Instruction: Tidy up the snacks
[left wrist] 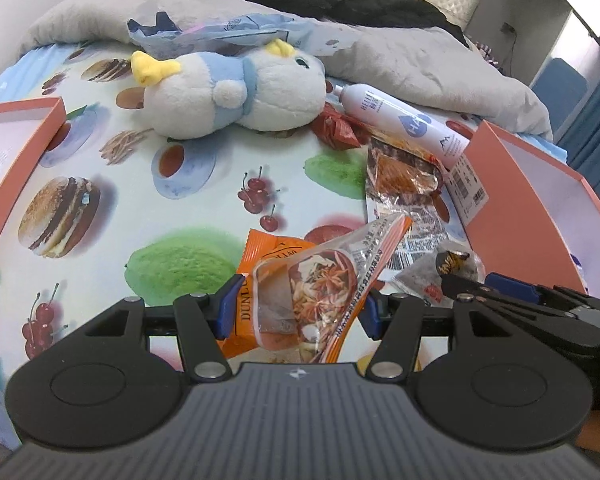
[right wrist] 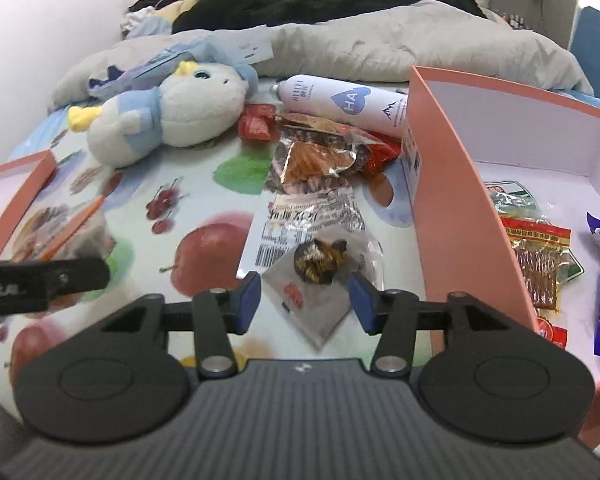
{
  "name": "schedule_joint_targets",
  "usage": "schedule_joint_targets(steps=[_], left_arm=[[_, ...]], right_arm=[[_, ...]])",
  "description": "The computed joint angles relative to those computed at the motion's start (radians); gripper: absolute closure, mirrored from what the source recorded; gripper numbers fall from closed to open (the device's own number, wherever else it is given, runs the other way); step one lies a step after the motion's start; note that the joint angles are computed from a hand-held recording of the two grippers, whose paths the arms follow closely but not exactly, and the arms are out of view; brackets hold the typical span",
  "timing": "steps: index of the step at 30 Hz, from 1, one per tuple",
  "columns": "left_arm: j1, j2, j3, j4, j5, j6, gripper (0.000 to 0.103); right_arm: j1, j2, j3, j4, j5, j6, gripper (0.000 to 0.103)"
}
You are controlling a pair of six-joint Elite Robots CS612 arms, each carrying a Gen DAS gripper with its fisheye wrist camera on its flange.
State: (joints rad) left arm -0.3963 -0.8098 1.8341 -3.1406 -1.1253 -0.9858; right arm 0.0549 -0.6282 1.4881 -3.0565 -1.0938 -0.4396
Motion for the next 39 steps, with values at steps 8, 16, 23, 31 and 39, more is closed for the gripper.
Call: schedule_joint_targets(steps=[8,16,23,31,39], left_arm=[[0.013,0.017,-0.025,-0.01,-0.011,0.015,0.04],[0.028,0.036,-0.049,-0.005,-0.041,0.026,0.04],[0.031,0.044,-0.062,-0.001,-0.051,0.026,0.04],[0.026,0.042,-0.06,-0.008,-0.051,0.025,0.04],[0.013,0.023,-0.047,-0.014,-0.031,0.011,0.04]], right_arm=[[0.026,0.044,-0.053,-0.033,-0.071,-0.031,0.036],[0.036,0.071,-0.092,0.014,-0.088,-0.179,0.033],[0.036,0.08,-0.088,0.007,-0.078,-0.257,0.035],[0.03,0.059,-0.059,0.006,-0.063,-0.27,0.06],[0.007,0.02,-0.029,0.069,-0.008,-0.223,0.063]])
